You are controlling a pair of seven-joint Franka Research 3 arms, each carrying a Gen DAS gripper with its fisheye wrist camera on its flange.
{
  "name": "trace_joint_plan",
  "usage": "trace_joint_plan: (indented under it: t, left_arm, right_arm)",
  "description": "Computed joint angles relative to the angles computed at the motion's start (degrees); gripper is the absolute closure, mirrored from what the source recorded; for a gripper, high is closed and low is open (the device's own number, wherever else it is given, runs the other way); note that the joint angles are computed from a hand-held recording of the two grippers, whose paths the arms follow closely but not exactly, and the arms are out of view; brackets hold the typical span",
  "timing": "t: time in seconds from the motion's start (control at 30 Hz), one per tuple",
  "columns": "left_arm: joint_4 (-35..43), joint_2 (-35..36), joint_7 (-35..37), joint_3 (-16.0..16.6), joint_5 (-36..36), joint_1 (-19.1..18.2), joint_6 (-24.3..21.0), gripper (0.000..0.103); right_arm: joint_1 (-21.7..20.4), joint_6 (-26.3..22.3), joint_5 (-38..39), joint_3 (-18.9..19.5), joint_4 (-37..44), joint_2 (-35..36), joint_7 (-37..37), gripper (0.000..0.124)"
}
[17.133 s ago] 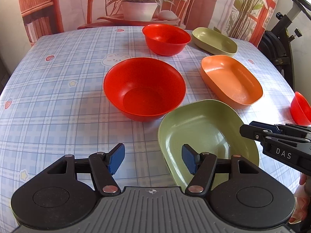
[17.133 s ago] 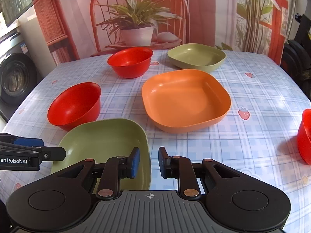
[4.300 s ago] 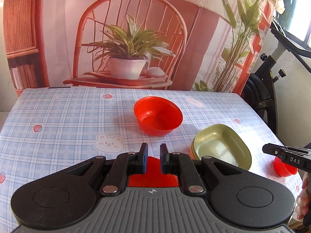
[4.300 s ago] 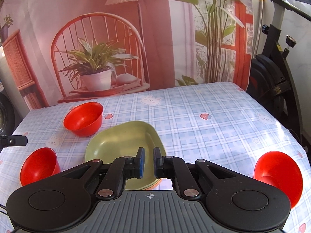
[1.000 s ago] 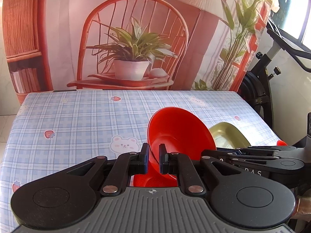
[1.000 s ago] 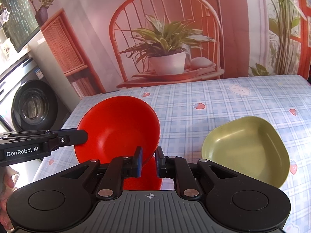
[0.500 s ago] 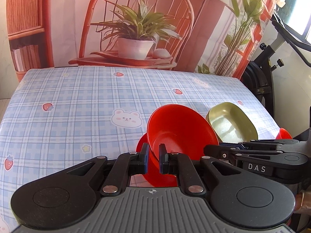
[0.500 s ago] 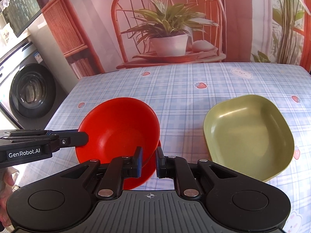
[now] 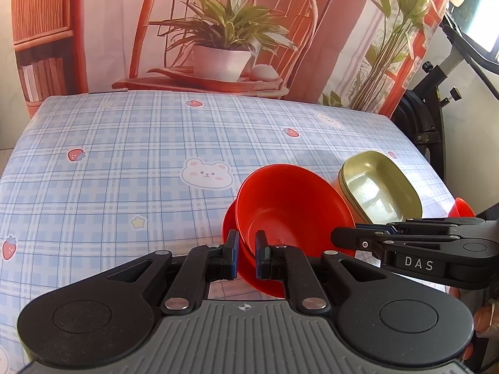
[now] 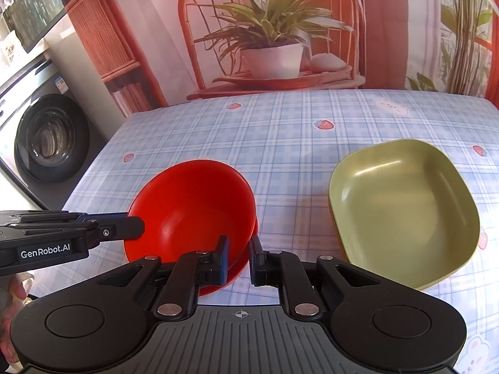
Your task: Organize plates and bowls
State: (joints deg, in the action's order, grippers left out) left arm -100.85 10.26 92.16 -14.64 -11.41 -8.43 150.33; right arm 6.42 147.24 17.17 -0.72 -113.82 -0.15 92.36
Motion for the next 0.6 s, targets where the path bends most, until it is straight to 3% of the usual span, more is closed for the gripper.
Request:
trace_joint_plan:
  t: [0.6]
  left_arm:
    - [0.1,0.5,-1.7,0.5,4.9,-0.9,0.2,0.090]
  right_arm:
    - [0.1,0.2,0.1,0.0,-0.3,0.4,-0.1,0.112]
